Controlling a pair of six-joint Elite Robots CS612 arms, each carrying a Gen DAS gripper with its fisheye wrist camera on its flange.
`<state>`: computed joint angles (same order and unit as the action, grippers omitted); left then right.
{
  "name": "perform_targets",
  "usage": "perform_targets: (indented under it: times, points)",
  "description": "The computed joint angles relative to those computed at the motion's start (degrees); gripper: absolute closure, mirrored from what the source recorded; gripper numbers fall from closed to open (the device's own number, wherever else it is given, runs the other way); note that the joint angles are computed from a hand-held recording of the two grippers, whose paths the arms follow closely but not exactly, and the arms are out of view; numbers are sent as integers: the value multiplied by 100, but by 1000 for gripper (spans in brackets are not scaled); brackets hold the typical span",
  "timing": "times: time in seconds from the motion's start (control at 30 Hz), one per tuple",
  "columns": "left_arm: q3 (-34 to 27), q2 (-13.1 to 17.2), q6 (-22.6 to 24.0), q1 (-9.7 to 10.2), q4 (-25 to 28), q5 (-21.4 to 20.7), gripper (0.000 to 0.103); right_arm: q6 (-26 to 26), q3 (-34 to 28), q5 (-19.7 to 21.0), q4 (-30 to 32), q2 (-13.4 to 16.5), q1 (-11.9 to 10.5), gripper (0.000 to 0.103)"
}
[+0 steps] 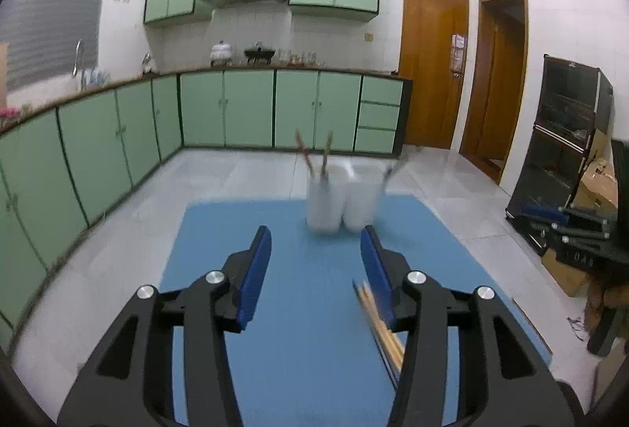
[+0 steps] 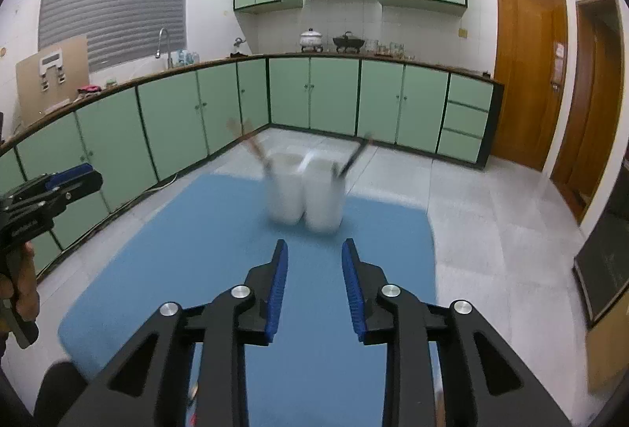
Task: Organize utensils
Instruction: 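Move both grippers back over the remaining chopsticks on the table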
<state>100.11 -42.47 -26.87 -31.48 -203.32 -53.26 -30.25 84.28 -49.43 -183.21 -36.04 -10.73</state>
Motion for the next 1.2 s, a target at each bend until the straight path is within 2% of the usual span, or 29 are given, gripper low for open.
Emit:
perform_targets:
  times: [0.17, 0.23, 0.43, 0.53, 0.83, 1.2]
  points:
    - [496, 91, -591, -315, -143, 114, 55, -294, 863, -30, -509, -30, -120, 72]
    - [622, 155, -720, -438, -214, 230, 55, -414, 1095, -47, -467, -23, -155, 72]
    - [772, 295, -1171, -576, -150, 69, 55, -649, 1454, -237, -430, 48, -141, 72]
    - [795, 353, -1240, -629, -24, 24, 55, -711, 1506, -294, -434, 74, -113, 72]
    - [864, 400, -1606, -635, 69, 30, 54, -892, 1442, -447, -405, 171, -8, 72]
    - [768, 451, -1596, -530, 218, -223, 54, -729, 1158, -415, -630, 386, 141, 72]
